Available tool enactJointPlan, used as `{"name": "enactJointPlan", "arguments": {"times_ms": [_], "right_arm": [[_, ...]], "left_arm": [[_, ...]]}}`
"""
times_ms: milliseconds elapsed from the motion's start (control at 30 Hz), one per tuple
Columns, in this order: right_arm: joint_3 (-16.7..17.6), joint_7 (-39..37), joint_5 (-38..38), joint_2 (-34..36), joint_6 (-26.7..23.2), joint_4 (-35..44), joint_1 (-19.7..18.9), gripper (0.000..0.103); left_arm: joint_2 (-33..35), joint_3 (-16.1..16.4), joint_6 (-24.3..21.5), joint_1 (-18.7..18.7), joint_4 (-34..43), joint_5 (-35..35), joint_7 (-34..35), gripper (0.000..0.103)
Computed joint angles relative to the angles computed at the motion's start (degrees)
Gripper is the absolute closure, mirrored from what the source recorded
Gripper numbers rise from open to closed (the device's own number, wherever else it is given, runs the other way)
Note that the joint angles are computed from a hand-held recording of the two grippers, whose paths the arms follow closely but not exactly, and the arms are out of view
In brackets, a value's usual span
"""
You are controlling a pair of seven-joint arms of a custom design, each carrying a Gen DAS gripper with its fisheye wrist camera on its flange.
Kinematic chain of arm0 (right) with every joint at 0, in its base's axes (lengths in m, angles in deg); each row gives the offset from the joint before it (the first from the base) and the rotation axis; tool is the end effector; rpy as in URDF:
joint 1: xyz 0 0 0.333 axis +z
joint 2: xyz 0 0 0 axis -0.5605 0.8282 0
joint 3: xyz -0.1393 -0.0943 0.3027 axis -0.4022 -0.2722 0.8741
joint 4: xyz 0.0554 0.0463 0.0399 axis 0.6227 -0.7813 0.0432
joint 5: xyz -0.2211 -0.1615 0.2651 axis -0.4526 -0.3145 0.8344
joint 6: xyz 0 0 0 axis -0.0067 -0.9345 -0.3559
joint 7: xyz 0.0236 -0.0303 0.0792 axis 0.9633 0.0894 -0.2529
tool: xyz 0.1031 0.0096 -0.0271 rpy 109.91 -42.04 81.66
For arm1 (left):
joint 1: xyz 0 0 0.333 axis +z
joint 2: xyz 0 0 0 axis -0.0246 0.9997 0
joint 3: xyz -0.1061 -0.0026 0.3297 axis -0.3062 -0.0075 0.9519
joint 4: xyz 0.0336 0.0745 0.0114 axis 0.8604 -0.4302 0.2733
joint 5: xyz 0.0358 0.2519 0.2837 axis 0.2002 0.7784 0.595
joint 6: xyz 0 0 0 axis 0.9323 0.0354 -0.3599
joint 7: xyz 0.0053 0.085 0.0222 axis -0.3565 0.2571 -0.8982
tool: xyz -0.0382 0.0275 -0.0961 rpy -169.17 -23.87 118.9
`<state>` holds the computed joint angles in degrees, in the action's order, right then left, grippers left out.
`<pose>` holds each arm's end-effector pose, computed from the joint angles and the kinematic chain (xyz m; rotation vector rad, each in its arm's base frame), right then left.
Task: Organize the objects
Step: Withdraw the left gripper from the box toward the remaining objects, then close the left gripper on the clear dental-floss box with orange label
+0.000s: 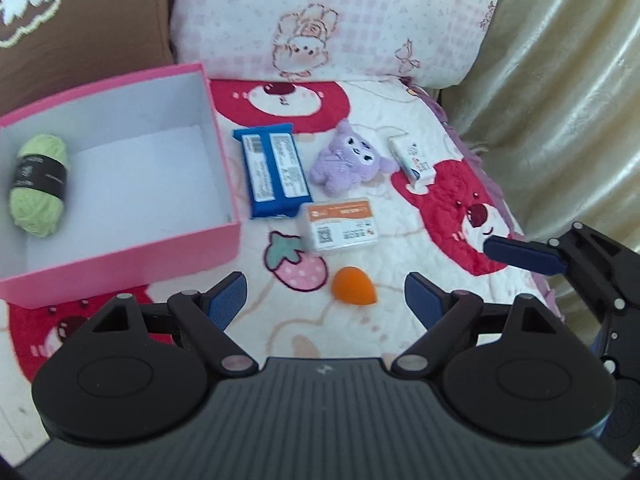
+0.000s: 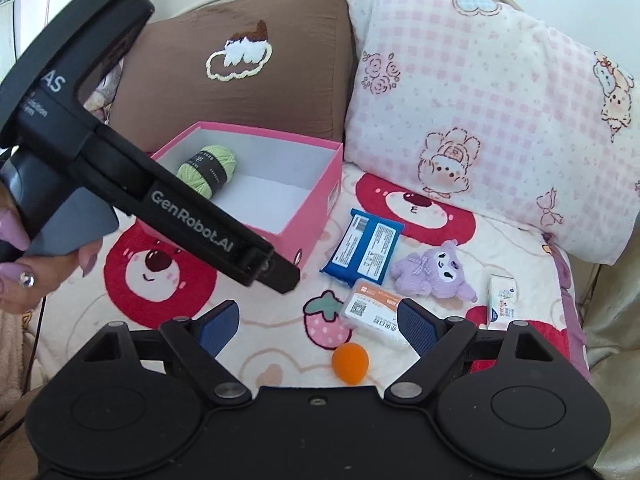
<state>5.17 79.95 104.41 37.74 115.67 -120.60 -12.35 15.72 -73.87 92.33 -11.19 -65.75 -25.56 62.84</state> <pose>0.5409 0.2782 0.4670 -2.2211 0.6635 -0.3710 0.5161 -0.2099 0.5039 -2.2608 1.5417 -0.8096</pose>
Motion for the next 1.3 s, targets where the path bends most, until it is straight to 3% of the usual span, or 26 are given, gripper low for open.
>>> {"name": "enactJointPlan", "arguments": {"times_ms": [167,300,467,700,967,1067,1200,1300], "right_arm": [[1.1,-8.3,9.6,2.4,-0.5,2.2,-1.7,0.014],[0.9,-9.1,11.1,4.4,-1.2,3.7,-1.9,0.014],[1.3,-5.7,10.0,6.8,4.5,4.5,-0.9,0.014],[1.2,-0.5,1.4,9.9,6.1,5.3,-0.2,0.014],[5.9,-3.7,2.2,17.0,8.1,10.0,-4.2,0.014],[6.4,-2.7,2.1,19.8,9.2,12.1,-4.3,0.014],[6.2,1.6,0.1,22.8,9.6,14.6,-4.2,0.014],[6.7,3.4,-1.4,24.4,10.4,15.7,-4.5,0.014]], "left_arm": [[3.2,0.3,5.3,0.6,-0.2,1.3,-2.3,0.017],[5.6,0.3,8.4,1.3,0.2,1.1,-1.9,0.018],[8.5,1.8,11.3,0.6,1.9,8.9,-8.4,0.019],[11.9,3.6,12.6,-0.4,3.8,18.0,-14.7,0.025],[16.1,9.1,16.9,-3.6,6.1,31.8,-27.3,0.044],[17.9,10.9,18.4,-4.6,7.4,36.7,-32.4,0.046],[19.6,11.2,18.6,-4.4,8.5,37.8,-34.3,0.049],[20.8,14.0,19.3,-6.4,10.0,43.2,-40.2,0.050]]}}
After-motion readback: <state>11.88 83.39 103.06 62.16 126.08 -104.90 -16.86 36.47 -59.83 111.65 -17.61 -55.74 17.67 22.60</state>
